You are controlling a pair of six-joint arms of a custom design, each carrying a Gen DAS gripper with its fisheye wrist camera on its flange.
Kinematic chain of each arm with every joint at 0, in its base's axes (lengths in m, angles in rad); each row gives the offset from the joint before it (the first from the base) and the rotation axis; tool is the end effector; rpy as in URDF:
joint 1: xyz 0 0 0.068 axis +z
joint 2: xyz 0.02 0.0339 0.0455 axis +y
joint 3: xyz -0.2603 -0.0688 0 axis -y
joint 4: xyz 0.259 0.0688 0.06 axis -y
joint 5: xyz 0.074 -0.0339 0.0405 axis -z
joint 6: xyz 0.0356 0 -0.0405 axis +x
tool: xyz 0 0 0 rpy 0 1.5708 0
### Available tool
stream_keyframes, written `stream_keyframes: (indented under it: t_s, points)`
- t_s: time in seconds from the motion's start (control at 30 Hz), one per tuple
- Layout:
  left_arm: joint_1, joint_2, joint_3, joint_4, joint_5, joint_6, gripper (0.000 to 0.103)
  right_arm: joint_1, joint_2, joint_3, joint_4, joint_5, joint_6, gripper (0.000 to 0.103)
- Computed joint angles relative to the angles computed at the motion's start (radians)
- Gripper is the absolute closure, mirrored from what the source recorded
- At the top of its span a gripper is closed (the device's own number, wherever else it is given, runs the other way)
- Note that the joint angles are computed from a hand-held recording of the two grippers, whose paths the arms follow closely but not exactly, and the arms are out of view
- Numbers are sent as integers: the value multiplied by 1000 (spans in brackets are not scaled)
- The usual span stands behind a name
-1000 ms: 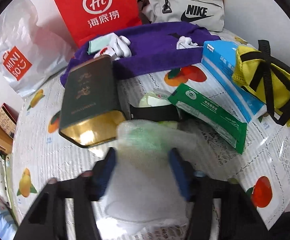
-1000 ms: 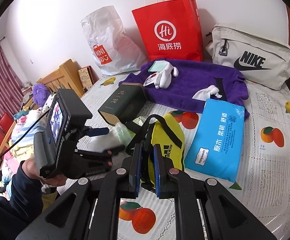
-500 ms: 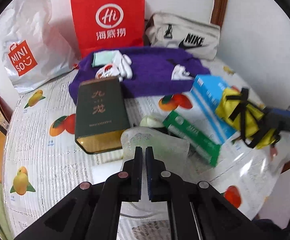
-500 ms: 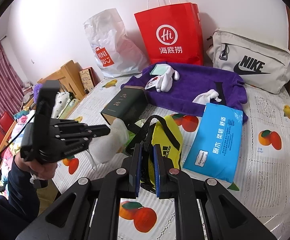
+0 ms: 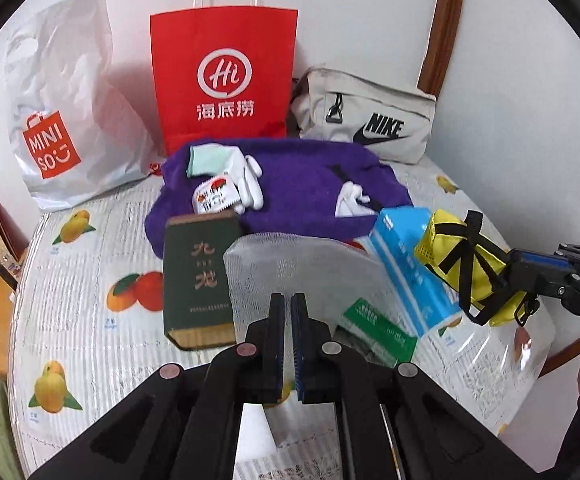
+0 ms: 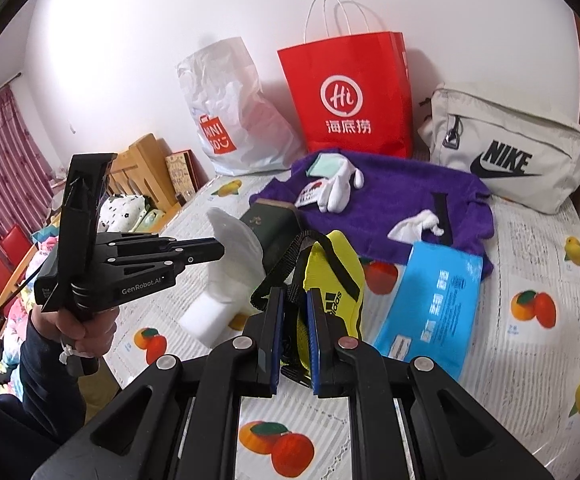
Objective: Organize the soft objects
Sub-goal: 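Carry the mesh bag and the yellow bag toward the purple towel with both grippers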
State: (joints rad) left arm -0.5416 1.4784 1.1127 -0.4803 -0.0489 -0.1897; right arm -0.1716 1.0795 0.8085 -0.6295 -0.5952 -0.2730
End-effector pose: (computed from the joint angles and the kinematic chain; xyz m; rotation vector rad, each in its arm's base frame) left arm 0.2853 -0.1696 0.2541 0.4038 2.4004 -0.2744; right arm 0.2272 -0.0191 0.2504 -0.3649 2.3033 0.5157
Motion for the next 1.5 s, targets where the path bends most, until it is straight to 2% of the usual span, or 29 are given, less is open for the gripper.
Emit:
stream_keyframes:
  t_s: [0.53,0.87,1.13,1.5]
  points:
    - [33,19,64,10,48,17,99,7,73,74,39,17,13,92]
    - [63,81,158,1,64,37,99,-4,191,166,97,26,30,92]
    - [100,203,311,-28,83,59,100,-10,354,279,156,50,53,92]
    - [135,439,587,-80,144,74,99,-23,587,461,215,125,69,92]
